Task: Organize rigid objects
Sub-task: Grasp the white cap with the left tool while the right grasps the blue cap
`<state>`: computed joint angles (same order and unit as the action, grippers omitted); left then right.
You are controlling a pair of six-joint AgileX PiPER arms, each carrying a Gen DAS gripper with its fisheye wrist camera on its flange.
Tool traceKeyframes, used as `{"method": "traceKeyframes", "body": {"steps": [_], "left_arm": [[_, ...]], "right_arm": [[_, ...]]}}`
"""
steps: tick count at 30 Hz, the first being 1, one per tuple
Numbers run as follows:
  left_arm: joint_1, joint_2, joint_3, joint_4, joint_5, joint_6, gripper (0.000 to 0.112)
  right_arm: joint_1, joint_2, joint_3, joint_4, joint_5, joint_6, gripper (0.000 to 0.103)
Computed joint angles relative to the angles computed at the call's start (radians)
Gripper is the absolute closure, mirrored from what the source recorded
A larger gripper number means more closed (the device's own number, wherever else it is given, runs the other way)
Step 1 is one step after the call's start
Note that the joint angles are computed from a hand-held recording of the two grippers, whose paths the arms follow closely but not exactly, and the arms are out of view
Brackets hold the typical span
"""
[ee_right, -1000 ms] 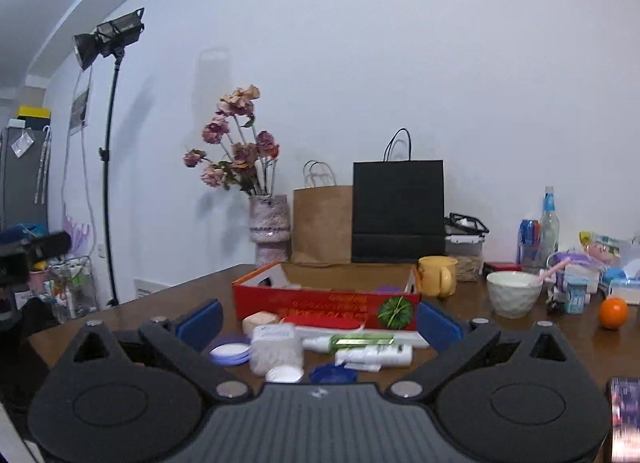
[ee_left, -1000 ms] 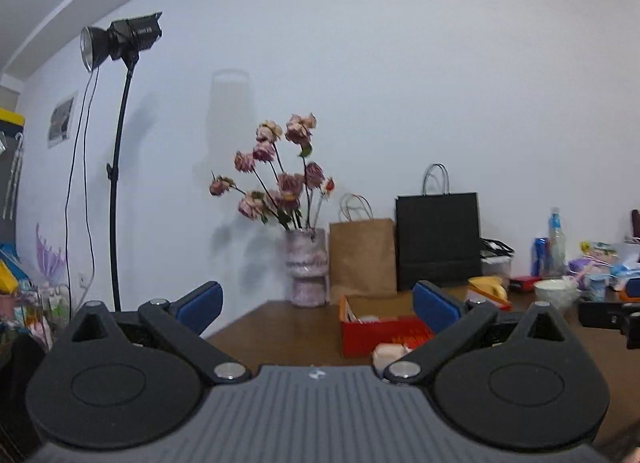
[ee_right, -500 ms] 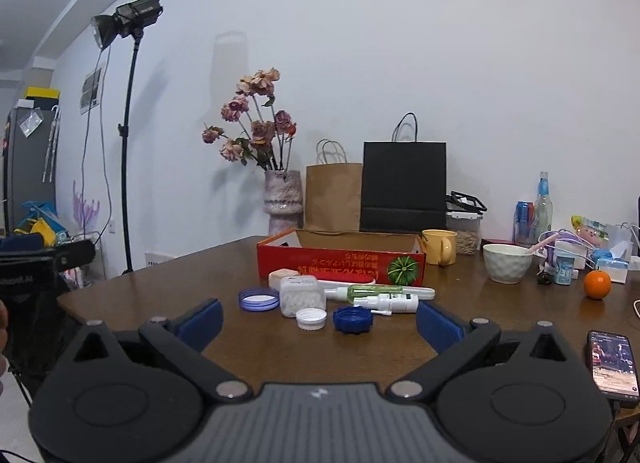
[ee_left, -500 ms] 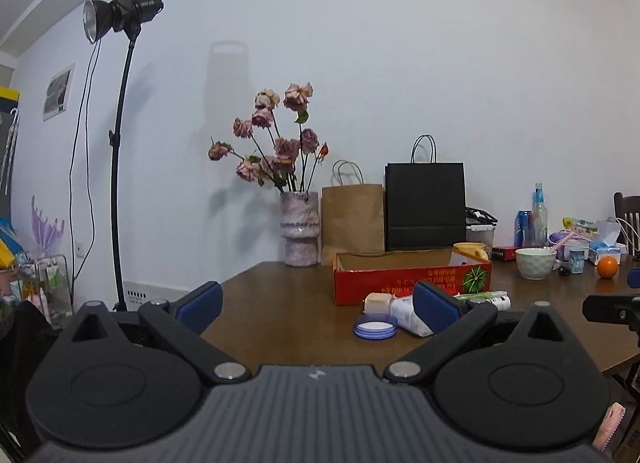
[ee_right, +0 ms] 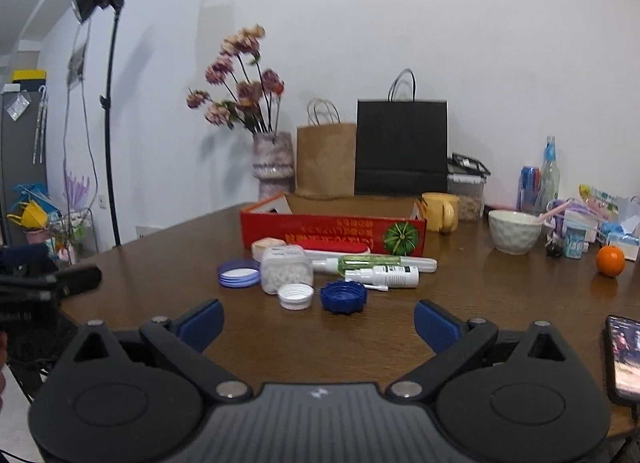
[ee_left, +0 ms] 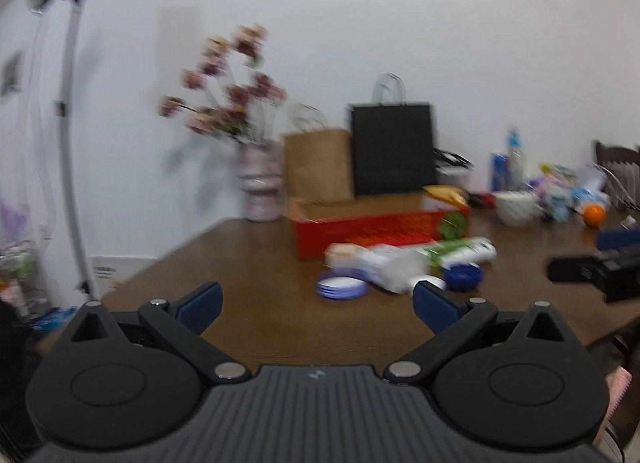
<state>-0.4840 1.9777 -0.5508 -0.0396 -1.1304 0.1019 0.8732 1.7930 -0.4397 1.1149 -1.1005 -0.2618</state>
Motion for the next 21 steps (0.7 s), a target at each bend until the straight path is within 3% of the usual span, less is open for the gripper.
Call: {"method": "traceKeyframes", "body": {"steps": [3, 5, 8, 10, 16, 18, 20, 21], "left_arm": [[-0.022, 0.073, -0.12, 0.054, 0.054, -0.014, 0.009], [-0.048, 0.114, -0.223, 0.05, 0.138, -0.025, 0.014], [-0.085, 0.17, -0.417, -0.009, 0.372, -0.002, 0.023], [-0.089, 0.211, -0.54, -0.024, 0.527, 0.002, 0.023], [-0.089, 0.294, -0.738, 0.045, 0.703, -0.064, 0.023], [-0.103, 0.322, -0.802, -0.001, 0.764, -0.019, 0.027], [-0.113, 0.35, -0.862, -0.029, 0.821, 0.01, 0.03], [-0.117, 0.363, -0.891, -0.025, 0.847, 0.003, 0.035]], "right_arm": [[-0.161, -0.004, -0.022, -0.151, 0.094, -0.006, 0.01], [-0.264, 0.002, -0.052, -0.255, 0.176, -0.004, 0.015], [-0.42, 0.039, -0.138, -0.406, 0.324, -0.006, 0.019], [-0.496, 0.085, -0.22, -0.464, 0.415, -0.03, 0.02], [-0.629, 0.223, -0.445, -0.616, 0.628, -0.027, 0.023], [-0.659, 0.255, -0.514, -0.626, 0.701, -0.033, 0.031], [-0.694, 0.268, -0.541, -0.759, 0.739, 0.082, 0.049], [-0.706, 0.27, -0.548, -0.806, 0.748, 0.118, 0.05]]}}
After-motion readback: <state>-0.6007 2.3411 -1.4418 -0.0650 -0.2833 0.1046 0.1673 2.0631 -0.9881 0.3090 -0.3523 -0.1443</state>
